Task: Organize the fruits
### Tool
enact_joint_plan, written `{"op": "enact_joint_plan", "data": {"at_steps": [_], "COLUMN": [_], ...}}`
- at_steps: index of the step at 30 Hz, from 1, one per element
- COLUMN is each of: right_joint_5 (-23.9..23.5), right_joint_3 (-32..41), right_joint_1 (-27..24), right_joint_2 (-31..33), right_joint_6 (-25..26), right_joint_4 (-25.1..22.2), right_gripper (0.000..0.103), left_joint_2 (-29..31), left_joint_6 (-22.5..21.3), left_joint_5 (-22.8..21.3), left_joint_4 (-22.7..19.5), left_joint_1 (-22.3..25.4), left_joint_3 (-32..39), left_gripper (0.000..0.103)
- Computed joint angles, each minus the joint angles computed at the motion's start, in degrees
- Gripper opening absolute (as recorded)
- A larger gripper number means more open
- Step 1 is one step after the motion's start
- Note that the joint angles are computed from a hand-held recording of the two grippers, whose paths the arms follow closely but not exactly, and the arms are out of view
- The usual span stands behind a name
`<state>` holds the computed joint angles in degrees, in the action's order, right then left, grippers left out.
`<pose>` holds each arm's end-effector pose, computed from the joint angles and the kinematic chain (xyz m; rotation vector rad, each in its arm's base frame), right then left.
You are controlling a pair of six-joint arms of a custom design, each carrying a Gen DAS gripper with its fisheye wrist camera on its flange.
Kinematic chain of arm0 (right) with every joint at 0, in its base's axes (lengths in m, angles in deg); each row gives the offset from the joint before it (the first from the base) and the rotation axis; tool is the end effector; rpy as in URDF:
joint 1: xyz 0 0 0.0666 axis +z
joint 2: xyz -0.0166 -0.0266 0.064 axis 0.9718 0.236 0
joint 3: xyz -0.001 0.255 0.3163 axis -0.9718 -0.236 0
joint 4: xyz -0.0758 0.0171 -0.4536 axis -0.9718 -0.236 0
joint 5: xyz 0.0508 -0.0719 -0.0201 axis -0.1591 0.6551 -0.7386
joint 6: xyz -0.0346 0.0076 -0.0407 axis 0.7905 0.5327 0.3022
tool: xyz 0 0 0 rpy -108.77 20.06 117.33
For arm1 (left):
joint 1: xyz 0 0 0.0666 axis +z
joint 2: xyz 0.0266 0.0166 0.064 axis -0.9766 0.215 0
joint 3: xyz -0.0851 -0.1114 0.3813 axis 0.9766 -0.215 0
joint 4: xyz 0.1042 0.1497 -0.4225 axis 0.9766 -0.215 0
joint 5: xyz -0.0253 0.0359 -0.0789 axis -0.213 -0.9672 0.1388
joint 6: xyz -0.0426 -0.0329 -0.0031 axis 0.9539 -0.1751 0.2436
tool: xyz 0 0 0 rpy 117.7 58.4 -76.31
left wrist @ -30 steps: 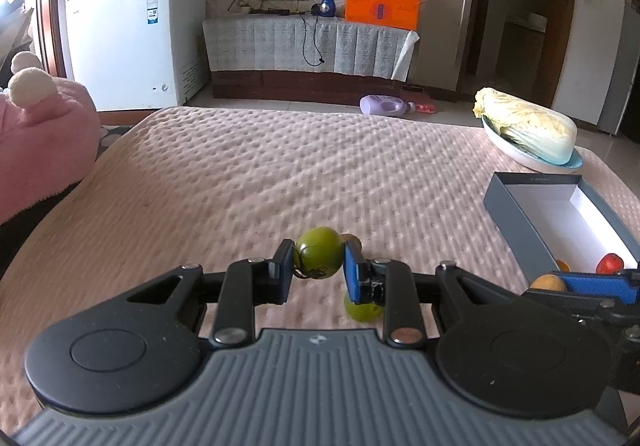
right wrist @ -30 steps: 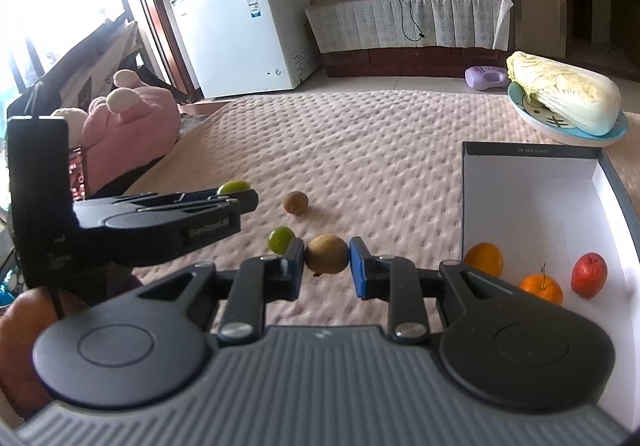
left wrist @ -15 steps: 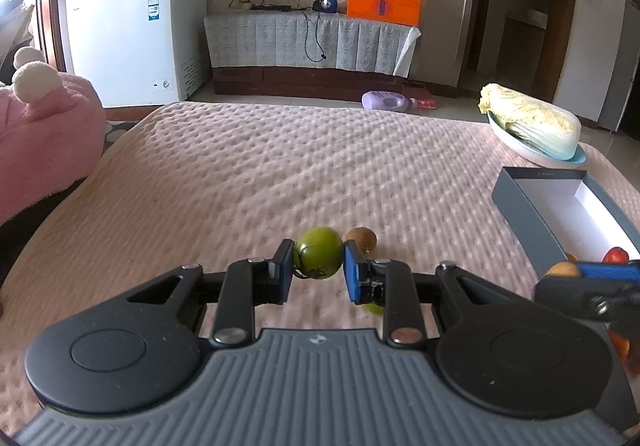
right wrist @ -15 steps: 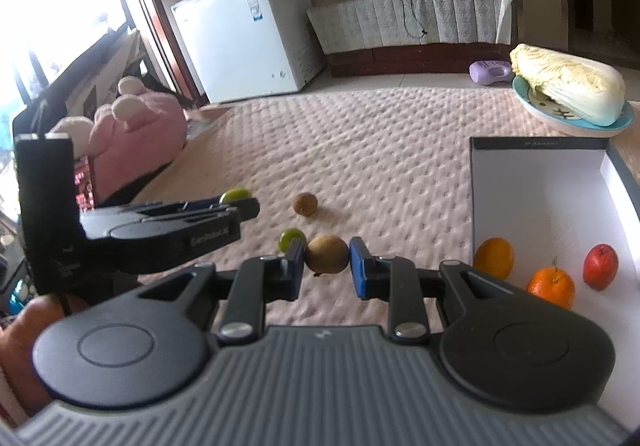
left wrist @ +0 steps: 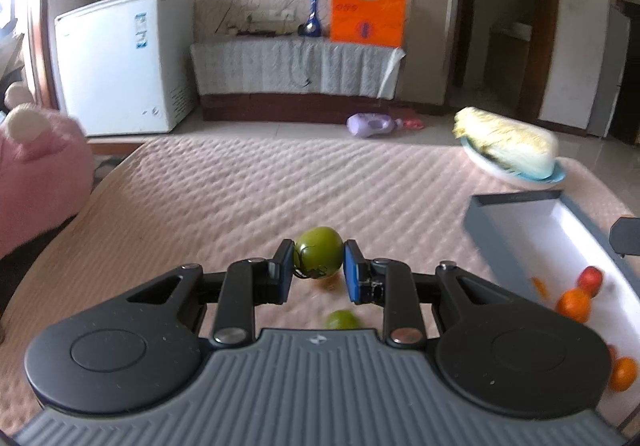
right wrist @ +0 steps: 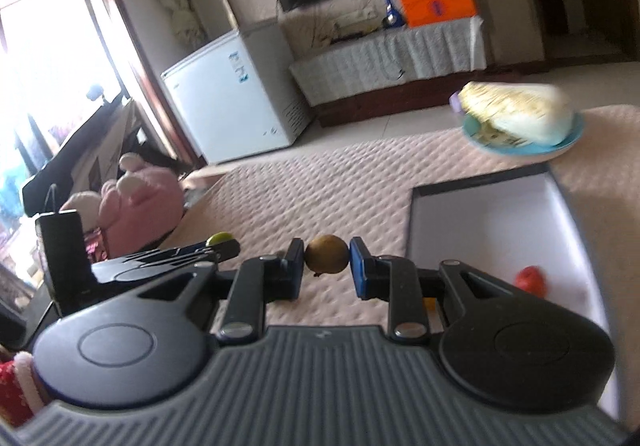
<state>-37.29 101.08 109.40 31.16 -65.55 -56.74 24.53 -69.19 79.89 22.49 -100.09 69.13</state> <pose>0.4111 0.2483 0.2896 0.3232 2.0103 0.2843 0.5303 -0.2230 0.2914 0.4488 2.0763 -0.3148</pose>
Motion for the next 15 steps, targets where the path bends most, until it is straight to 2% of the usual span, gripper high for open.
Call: {"op": "enact_joint_plan", "data": {"at_steps": [9, 15], "right_joint_5": [3.63, 5.04], "right_joint_3": [-5.85, -8.62], "right_joint_1": [-2.02, -2.64], "right_joint_2": [-7.71, -11.27], "right_joint_6": [-1.55, -2.57], "right_joint_4": [-3.02, -5.22], "right_gripper": [0.028, 0.028], "left_joint_2": [-1.22, -1.3], "left_joint_6": [-0.05, 0.14], "left_joint_5": [3.13, 3.2], "left_joint_4": [3.41, 4.57], "left_joint_1": [-6.14, -10.07], "left_joint_3": [-0.55, -0.68], "left_gripper": [0.031, 0.031]}}
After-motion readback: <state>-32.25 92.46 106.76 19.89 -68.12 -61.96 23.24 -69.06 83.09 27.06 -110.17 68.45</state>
